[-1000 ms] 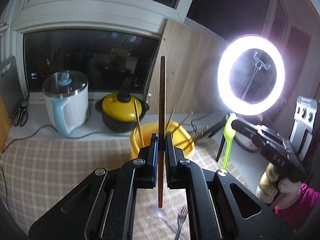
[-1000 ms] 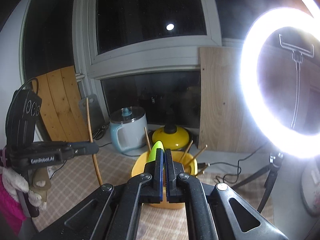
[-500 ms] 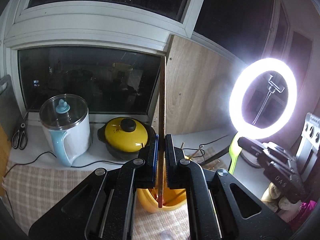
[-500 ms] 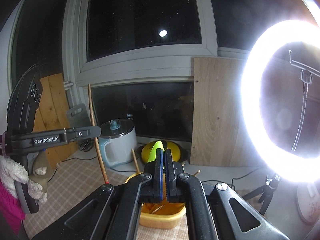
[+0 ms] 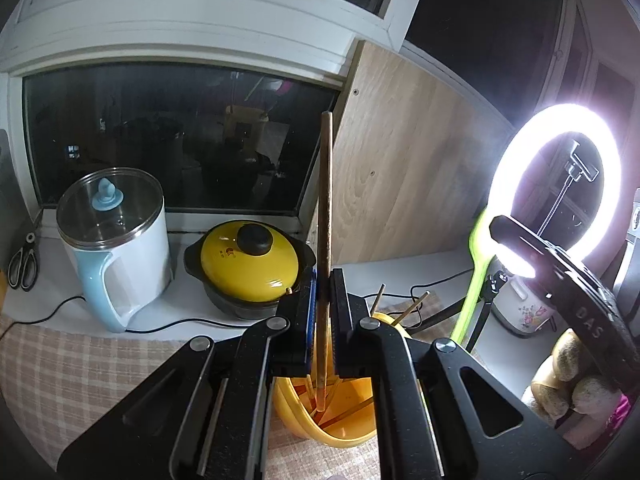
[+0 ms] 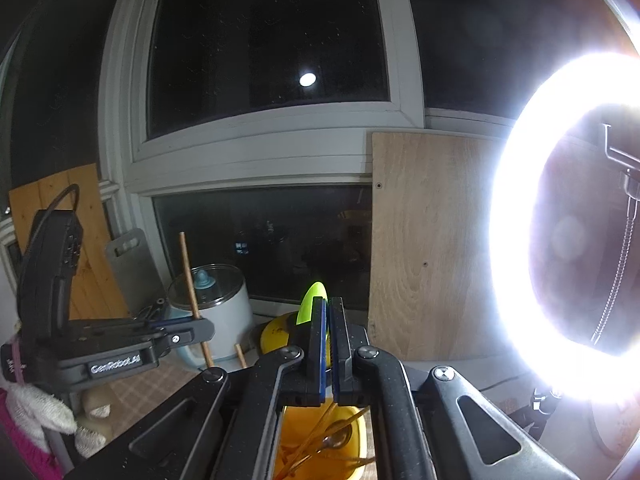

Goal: Organize utensils
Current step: 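Lift and carry the chopstick and green spoon over the yellow bin, then open both grippers to release the chopstick and green spoon into the bin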

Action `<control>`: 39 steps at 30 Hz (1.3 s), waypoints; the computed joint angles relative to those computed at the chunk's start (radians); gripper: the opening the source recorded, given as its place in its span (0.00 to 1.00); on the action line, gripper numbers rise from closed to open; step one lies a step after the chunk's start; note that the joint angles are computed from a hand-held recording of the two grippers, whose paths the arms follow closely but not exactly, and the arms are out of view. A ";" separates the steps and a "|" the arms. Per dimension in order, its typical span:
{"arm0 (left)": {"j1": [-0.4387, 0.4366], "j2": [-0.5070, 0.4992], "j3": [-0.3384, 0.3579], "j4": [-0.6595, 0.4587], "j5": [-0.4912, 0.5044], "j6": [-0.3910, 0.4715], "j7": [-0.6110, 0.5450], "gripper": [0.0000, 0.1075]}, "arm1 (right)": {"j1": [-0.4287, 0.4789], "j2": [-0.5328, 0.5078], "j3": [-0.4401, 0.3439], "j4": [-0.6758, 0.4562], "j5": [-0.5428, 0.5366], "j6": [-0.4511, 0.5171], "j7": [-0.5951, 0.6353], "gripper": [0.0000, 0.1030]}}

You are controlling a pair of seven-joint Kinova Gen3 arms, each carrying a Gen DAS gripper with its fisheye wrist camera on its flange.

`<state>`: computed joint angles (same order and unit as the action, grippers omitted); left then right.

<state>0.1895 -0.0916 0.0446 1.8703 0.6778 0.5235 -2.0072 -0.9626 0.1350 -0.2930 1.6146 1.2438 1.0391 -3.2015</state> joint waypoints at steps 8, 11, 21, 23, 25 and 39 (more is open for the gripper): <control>-0.004 0.015 0.003 0.011 0.008 0.009 -0.014 0.04 | 0.016 0.053 0.038 -0.002 -0.019 -0.029 -0.023 0.00; -0.006 0.020 0.009 0.015 0.002 0.010 -0.010 0.04 | 0.026 0.061 0.053 0.012 -0.040 -0.061 -0.054 0.00; -0.009 0.043 0.025 0.036 0.003 0.003 -0.007 0.04 | 0.013 0.081 0.063 0.043 -0.050 -0.111 -0.052 0.00; -0.009 0.050 0.030 0.039 -0.001 0.004 -0.004 0.04 | 0.013 0.082 0.064 0.051 -0.056 -0.132 -0.041 0.00; -0.008 0.054 0.036 0.041 -0.013 0.003 0.005 0.04 | 0.009 0.083 0.065 0.059 -0.057 -0.142 -0.039 0.00; -0.004 0.082 0.065 0.056 -0.097 0.008 0.075 0.04 | 0.005 0.052 0.043 0.147 -0.098 -0.231 -0.045 0.00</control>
<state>0.1858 -0.0098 0.1096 1.9267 0.5811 0.5314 -1.9324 -0.9573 0.1873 -0.2496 1.7616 1.1460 0.8085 -3.2467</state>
